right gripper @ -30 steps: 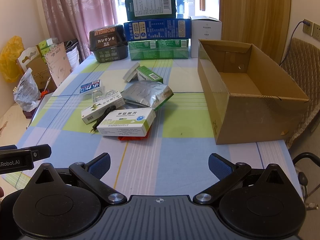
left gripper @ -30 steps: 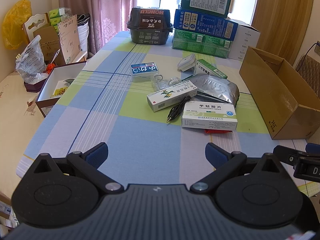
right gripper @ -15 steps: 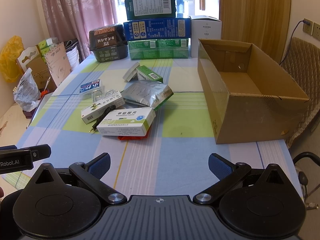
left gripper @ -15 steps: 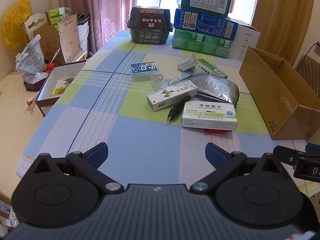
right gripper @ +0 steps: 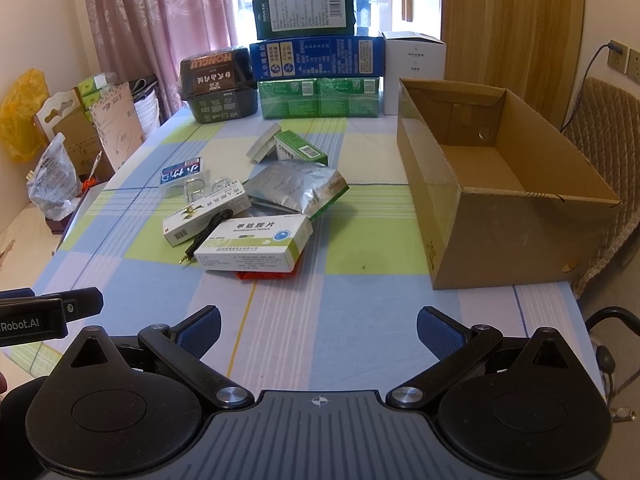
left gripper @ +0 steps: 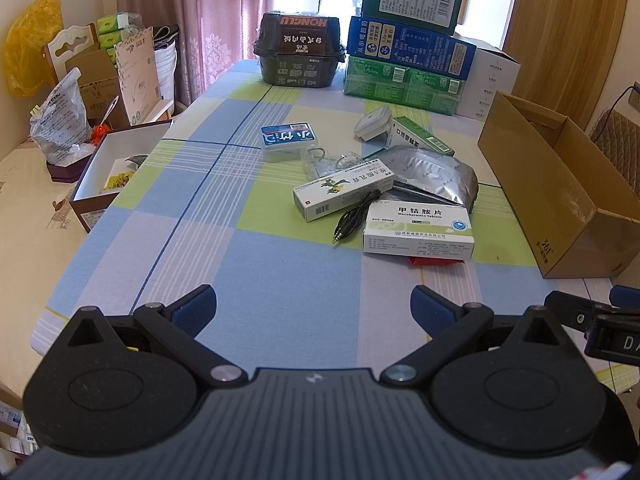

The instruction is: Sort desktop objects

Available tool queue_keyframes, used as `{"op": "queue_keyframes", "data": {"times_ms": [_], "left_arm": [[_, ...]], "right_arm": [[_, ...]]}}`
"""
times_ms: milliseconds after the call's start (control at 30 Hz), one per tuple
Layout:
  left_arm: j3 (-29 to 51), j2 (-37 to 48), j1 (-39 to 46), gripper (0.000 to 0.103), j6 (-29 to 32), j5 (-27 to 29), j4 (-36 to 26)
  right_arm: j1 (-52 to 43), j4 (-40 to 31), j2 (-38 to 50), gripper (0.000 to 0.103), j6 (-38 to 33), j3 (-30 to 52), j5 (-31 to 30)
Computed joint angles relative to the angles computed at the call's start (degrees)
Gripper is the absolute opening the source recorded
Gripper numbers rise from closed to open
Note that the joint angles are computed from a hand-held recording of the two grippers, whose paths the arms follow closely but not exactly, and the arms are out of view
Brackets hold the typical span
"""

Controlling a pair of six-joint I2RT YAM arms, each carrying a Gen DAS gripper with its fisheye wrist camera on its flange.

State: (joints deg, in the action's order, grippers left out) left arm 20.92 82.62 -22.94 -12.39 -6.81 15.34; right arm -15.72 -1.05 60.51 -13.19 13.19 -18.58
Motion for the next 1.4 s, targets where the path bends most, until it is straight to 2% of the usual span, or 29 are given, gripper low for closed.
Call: {"op": "queue_keyframes", "data": {"times_ms": [233, 400, 500, 567, 767, 967, 1067, 1233, 1400], "left_arm": [[-0.4, -0.9, 0.9, 0.102, -0.5, 1.0, 0.1], [0.0, -2.3, 5.8, 0.102, -0.1, 7.8, -1.7], [0.5, -2.5, 7.6, 0.102, 3.0, 8.3, -1.6], [1.9, -1.5, 9.4, 0.102, 5.5, 9.7, -2.5], [9.0, 4.0, 13.1, 0.102, 18.5, 13.4, -5.5], [19.9, 15.7, 15.0, 0.102, 33.1, 20.1, -9.7], [24.5, 21.0, 14.6, 0.102, 38.6, 21.2, -10.7], [31.8, 28.3, 14.4, 0.101, 46.5, 25.0, -13.3], [38.3, 34.8, 13.9, 0.094, 51.7, 25.9, -16.3]], "right_arm": [[-1.4, -2.1, 1.3, 0.101, -1.3, 1.9, -3.1], [-2.1, -4.1, 0.6, 0.101, -5.0, 3.8, -6.3], [-2.6, -2.8, 1.0, 0.101, -7.5, 4.6, -8.9], [-3.5, -0.8, 2.2, 0.101, -8.9, 4.8, -12.0], [0.7, -3.2, 14.6, 0.101, -20.7, 14.5, -12.1], [4.9, -9.7, 29.2, 0.101, -37.5, 26.7, -11.5], [6.9, -13.3, 35.9, 0.101, -43.9, 33.4, -11.3], [10.4, -18.5, 46.2, 0.101, -51.4, 43.6, -8.5], [13.3, -24.4, 55.3, 0.096, -56.1, 53.7, -5.8]]}}
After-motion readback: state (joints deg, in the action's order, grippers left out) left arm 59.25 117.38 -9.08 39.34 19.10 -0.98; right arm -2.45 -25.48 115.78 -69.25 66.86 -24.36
